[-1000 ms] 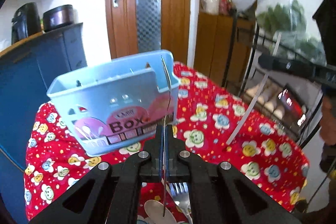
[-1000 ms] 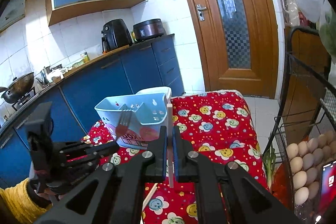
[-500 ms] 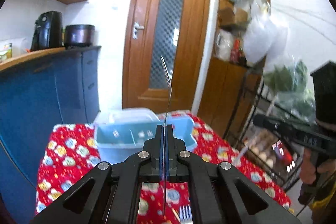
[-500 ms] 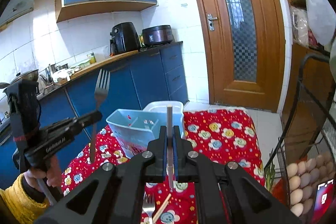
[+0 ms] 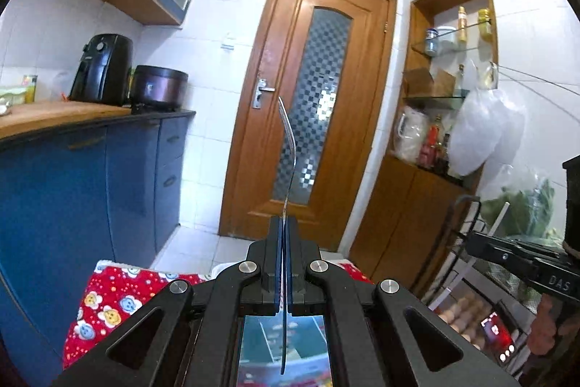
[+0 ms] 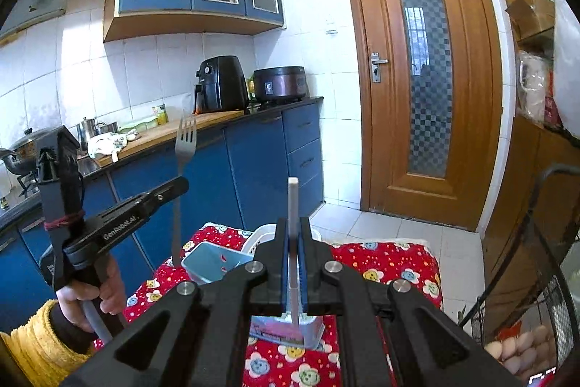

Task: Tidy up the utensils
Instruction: 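Lower the fork into the blue box and open the left tool while the right tool drops the chopstick in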

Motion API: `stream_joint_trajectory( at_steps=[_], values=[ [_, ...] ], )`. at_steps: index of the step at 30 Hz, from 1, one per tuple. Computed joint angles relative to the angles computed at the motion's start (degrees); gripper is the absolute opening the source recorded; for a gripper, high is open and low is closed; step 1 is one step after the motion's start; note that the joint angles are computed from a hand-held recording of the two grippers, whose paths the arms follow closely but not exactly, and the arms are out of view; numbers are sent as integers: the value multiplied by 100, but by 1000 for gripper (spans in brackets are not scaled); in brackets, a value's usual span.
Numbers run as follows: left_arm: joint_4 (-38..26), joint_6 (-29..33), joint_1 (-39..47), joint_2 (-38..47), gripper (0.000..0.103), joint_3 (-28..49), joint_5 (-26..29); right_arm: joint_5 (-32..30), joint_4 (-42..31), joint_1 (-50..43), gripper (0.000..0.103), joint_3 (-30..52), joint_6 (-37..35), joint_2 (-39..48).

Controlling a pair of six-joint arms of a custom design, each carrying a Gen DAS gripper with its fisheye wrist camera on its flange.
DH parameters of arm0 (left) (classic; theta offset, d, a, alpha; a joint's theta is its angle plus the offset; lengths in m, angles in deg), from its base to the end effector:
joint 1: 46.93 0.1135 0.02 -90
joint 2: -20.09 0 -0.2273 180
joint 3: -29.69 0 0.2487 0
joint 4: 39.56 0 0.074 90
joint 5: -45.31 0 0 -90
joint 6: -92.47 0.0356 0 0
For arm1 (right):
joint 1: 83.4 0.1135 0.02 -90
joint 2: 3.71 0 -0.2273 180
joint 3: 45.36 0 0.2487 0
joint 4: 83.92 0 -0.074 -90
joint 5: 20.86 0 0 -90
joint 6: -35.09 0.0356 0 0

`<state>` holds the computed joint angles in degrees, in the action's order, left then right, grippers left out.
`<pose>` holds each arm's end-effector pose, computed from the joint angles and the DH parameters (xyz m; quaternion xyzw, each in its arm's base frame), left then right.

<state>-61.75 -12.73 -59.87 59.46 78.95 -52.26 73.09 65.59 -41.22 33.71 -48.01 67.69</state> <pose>0.1921 -0.0393 0.2771 -0.0567 0.7761 -0.1023 0.6196 0.2202 0.1962 0.3196 -0.2341 0.7992 0.2035 0.5149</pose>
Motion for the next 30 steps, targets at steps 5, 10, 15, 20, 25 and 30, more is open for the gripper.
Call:
stream_joint_trajectory(
  at_steps=[5, 10, 15, 20, 25, 30],
  values=[
    [848, 4, 541, 615, 1, -242, 332, -56, 138, -5, 6, 323, -20, 651],
    [1725, 7, 854, 1250, 1, -507, 505, -166, 144, -45, 6, 591, 3, 1251],
    [2491, 29, 889, 1783, 1, -856, 461, -243, 120, -90, 6, 696, -7, 1662],
    [2854, 53, 822, 1812, 1, -1194, 309, -349, 191, -152, 6, 696, 45, 1899],
    [2877, 55, 806, 1681, 1, -1407, 247, -426, 199, -173, 6, 790, 84, 2104],
    [2745, 71, 707, 1566, 2, -1512, 181, -457, 206, -169, 6, 831, 116, 2227]
  ],
)
